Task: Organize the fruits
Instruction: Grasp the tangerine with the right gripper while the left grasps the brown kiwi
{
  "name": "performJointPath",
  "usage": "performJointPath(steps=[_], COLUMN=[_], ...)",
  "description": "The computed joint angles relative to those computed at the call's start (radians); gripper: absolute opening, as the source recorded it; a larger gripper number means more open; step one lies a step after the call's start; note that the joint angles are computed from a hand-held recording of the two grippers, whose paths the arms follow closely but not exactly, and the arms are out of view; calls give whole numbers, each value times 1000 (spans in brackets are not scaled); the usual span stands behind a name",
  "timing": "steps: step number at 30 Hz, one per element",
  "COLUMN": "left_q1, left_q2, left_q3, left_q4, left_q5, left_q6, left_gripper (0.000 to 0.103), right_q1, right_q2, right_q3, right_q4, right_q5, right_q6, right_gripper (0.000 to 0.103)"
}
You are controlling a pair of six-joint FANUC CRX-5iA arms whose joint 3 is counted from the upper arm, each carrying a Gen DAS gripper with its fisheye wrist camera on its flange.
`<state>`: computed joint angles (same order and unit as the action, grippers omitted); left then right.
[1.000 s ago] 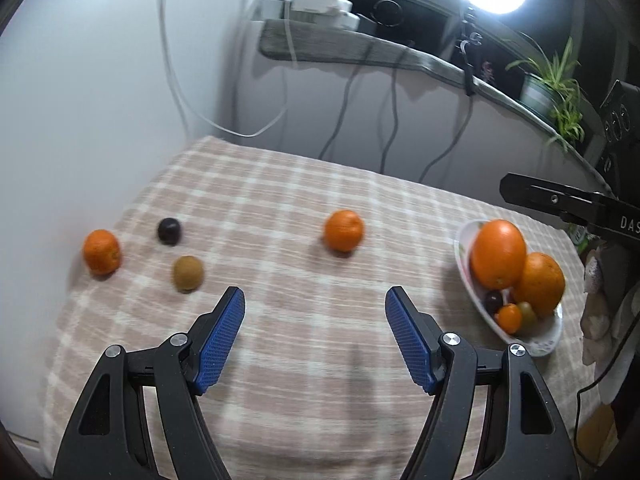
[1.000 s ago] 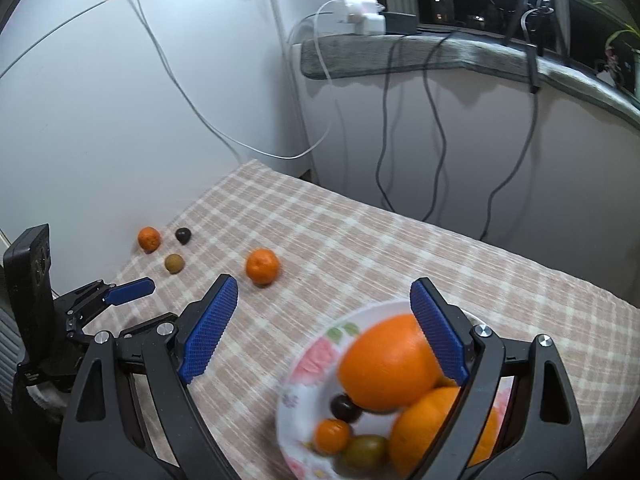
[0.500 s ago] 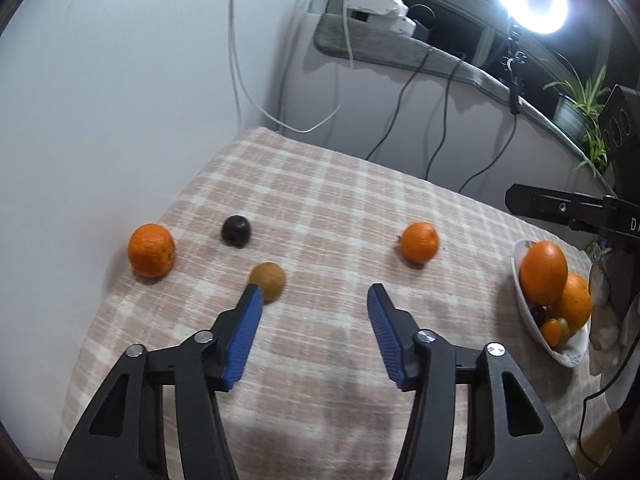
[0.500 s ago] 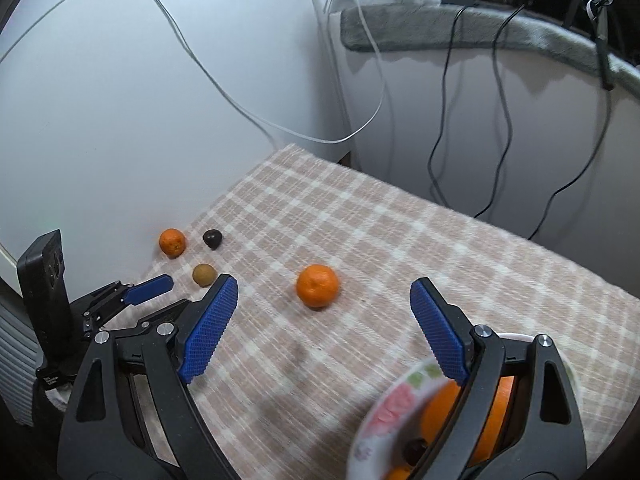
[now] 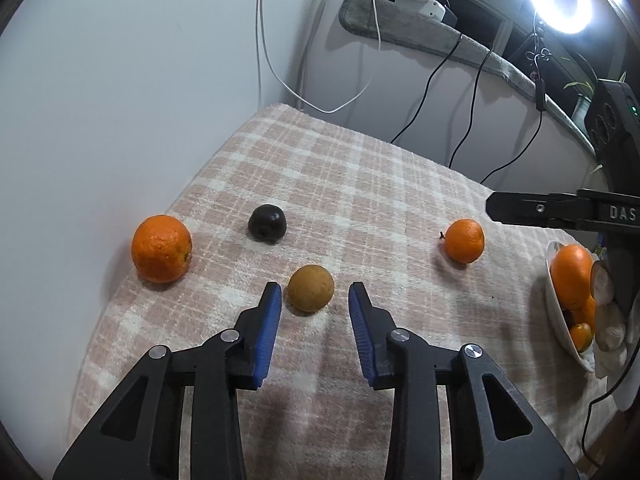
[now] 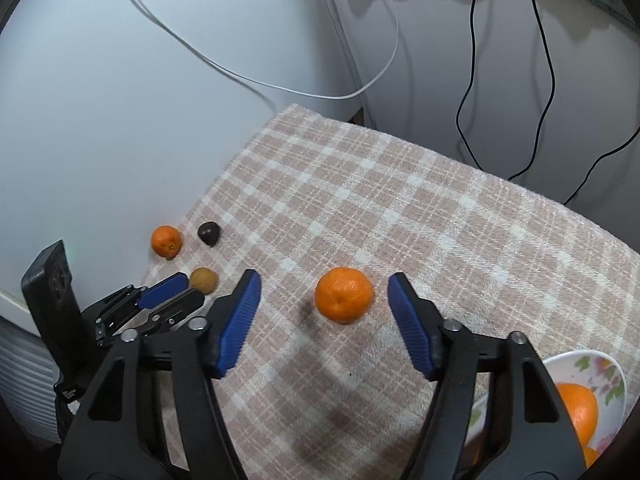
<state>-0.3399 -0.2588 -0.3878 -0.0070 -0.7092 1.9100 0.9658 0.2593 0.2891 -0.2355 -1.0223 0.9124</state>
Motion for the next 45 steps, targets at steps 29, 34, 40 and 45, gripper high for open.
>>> performJointPath(steps=[29, 34, 40, 45], left_q1=[2, -5, -12, -27], left_q2=[34, 31, 18, 4], left_q3=[11, 13, 14, 15], left_q4=[-5, -18, -29, -40], left_q5=[6, 9, 10, 12], left_q6=[-11, -1, 8, 21], left_gripper=[24, 24, 24, 24], right_q1=[5, 9, 10, 17], right_q2=[92, 84, 58, 29], right_q3=[88, 82, 63, 43], right_q4=[2, 9, 7, 15], right_q5=[-126, -120, -97, -80], right_q6=[23, 26, 22, 18], right_gripper=[40, 39, 39, 39])
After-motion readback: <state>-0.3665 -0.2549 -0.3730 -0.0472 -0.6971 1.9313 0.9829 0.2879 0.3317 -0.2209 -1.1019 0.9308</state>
